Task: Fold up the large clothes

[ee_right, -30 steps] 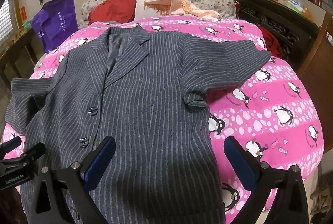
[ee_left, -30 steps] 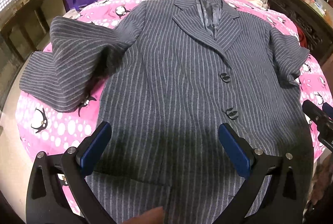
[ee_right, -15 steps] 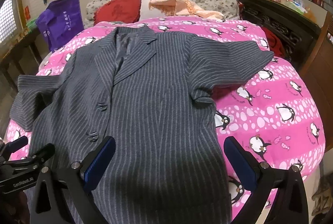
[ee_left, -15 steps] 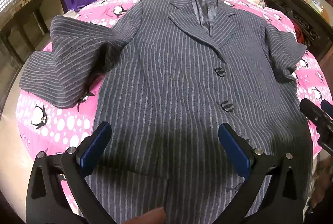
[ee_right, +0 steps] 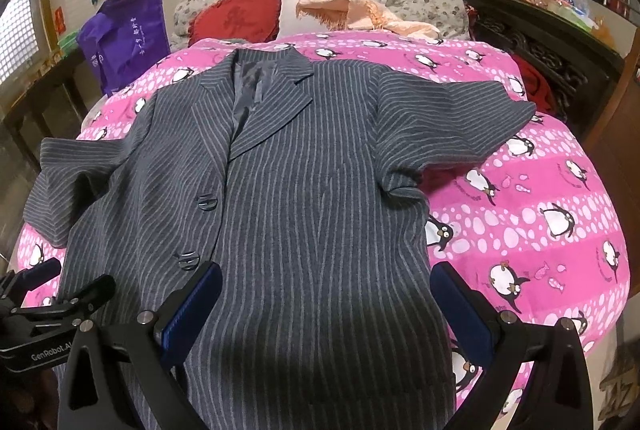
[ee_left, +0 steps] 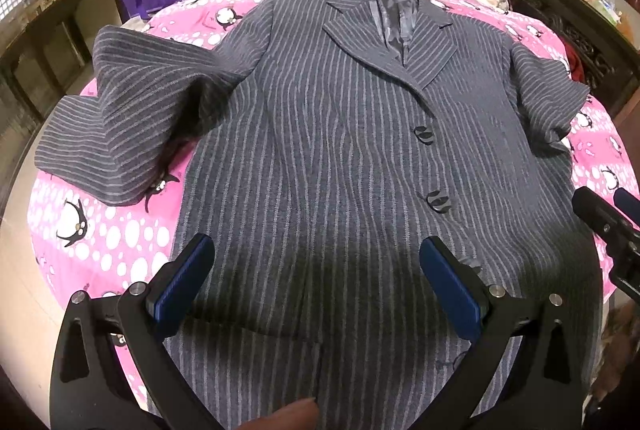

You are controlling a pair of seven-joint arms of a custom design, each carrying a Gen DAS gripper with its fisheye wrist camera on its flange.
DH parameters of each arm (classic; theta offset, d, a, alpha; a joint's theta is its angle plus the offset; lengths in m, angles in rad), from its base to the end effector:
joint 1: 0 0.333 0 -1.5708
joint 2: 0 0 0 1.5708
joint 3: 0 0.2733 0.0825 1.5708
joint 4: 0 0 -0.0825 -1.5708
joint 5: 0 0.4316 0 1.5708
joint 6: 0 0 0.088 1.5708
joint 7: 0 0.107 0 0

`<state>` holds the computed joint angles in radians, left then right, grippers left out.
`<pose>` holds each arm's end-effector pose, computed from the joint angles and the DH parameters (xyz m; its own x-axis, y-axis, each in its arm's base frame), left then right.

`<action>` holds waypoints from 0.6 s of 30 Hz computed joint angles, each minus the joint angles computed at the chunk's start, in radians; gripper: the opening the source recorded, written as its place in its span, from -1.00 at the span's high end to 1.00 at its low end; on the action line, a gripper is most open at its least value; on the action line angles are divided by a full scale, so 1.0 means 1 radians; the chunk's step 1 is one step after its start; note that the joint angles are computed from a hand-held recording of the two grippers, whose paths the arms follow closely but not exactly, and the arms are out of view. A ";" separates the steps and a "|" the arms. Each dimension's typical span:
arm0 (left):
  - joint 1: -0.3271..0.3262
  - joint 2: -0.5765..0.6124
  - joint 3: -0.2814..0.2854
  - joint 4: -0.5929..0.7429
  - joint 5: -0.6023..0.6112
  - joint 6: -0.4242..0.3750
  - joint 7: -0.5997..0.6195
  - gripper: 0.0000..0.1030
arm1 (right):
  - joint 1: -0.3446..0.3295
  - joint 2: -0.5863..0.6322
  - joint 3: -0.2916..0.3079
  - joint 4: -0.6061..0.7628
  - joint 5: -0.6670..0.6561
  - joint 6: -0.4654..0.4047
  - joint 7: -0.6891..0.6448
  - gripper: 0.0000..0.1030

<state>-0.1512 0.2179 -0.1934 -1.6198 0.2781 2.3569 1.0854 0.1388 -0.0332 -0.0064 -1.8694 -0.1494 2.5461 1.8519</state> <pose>0.6698 -0.2257 0.5015 0.0045 -0.9997 0.0255 -0.8476 -0.0173 -0.5304 0.6420 0.0874 0.5514 -0.0408 -0.9983 -0.0406 -0.7513 0.0574 -0.6574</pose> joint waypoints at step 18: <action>-0.004 0.042 -0.002 0.038 0.003 -0.025 0.006 -0.99 | -0.010 0.035 0.001 0.021 0.046 -0.009 -0.031 -1.00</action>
<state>-0.1556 0.2603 -0.1953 -1.5822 0.2815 2.3320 1.0909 0.1292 0.0018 -0.0054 -1.8489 -0.1030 2.5371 1.8209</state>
